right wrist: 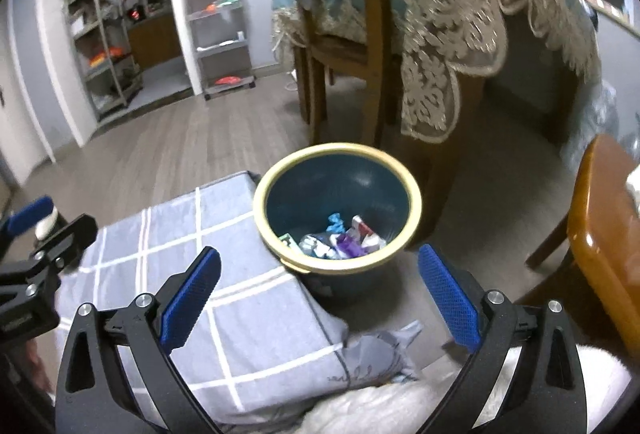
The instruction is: Collect trash
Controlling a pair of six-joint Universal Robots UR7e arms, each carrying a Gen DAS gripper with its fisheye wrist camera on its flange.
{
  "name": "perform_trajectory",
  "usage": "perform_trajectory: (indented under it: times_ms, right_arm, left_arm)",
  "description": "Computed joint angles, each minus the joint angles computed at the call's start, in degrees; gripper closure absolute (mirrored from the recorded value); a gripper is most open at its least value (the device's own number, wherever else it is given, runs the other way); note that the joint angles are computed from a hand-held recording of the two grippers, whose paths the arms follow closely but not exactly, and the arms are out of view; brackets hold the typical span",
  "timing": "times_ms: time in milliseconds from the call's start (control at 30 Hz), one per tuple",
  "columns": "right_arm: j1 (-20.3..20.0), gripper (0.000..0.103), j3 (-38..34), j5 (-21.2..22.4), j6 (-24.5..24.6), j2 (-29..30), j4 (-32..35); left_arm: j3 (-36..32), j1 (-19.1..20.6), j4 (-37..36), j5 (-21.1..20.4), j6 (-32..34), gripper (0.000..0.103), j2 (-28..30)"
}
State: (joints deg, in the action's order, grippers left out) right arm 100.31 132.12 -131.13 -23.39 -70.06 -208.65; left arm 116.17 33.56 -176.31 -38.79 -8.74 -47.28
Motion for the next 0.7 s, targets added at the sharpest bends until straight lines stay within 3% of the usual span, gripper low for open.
perform_trajectory:
  times_ms: [700]
  right_arm:
    - [0.7,0.005,-0.2,-0.9,1.0,1.3,-1.4]
  left_arm:
    - [0.5,0.8,3.1,-0.6,-3.6,0.006,-1.3]
